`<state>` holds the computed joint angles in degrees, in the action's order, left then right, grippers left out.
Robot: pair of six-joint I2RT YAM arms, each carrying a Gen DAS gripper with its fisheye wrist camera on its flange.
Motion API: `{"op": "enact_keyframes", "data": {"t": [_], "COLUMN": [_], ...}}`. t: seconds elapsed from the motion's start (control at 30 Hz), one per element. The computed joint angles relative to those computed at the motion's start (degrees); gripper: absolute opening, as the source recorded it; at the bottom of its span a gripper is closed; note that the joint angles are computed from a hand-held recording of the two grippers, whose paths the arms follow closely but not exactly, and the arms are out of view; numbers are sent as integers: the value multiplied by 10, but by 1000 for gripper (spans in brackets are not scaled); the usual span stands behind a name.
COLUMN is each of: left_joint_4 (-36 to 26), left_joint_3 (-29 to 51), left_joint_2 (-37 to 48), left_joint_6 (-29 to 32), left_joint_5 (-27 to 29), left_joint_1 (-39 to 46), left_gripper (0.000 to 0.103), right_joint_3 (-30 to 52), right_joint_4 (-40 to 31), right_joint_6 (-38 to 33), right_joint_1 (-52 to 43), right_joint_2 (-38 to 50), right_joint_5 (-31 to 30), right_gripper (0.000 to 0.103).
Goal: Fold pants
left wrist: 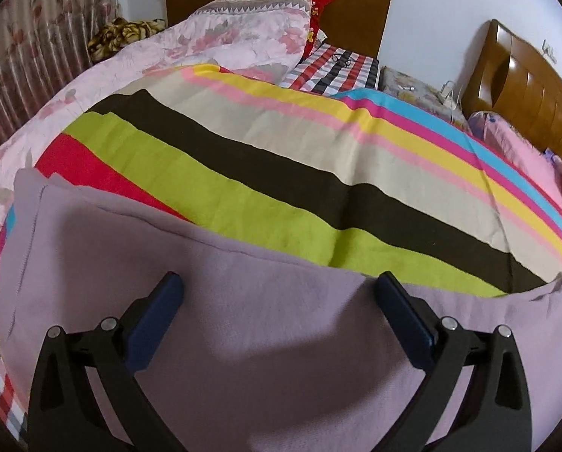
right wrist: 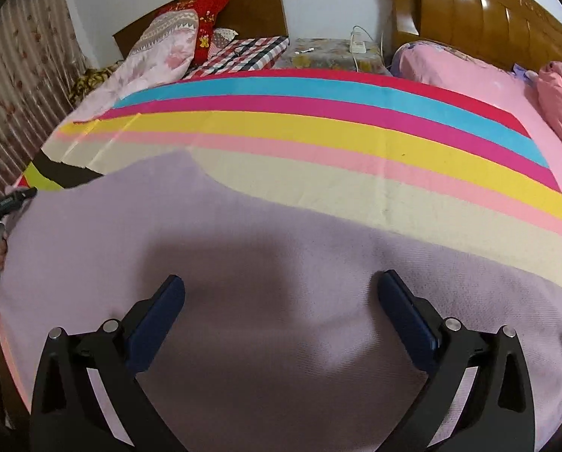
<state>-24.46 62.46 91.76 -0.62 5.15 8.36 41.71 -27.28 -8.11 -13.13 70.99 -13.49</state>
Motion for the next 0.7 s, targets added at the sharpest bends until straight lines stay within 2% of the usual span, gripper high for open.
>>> {"op": "enact_keyframes", "data": {"t": [0.1,0.2,0.23,0.33,0.43,0.47,0.53,0.6,0.7], "left_joint_4": [34,83,82,53,23,14,3,-7,-20], "left_joint_3": [-37,-105,-121,-152,-178,-187,-203,-214,-218], "left_joint_2": [-38,-128,-156,-227,-278,-292,-318,-330,-332], "left_joint_6": [-15,-54,-57,-53,-16,-1,27,54,95], "left_joint_5": [31,-14,-31,-95,-122,-122,-99,-71,-26], "left_joint_1": [20,38,41,55,89,110,160,227,322], "left_gripper": [101,101,101,101,101,101,101,101,101], "right_joint_3": [8,37,47,90,182,217,311,423,547], "right_joint_4": [-7,-38,-42,-26,-4,2,4,-24,-56], "right_joint_6": [14,91,108,150,140,140,134,124,92], "right_joint_1": [54,156,199,328,450,485,550,605,671], "right_joint_2": [5,-1,-16,-23,78,120,223,327,435], "right_joint_5": [79,226,249,233,177,181,174,174,163], "right_gripper": [99,99,99,99,99,99,99,99,98]}}
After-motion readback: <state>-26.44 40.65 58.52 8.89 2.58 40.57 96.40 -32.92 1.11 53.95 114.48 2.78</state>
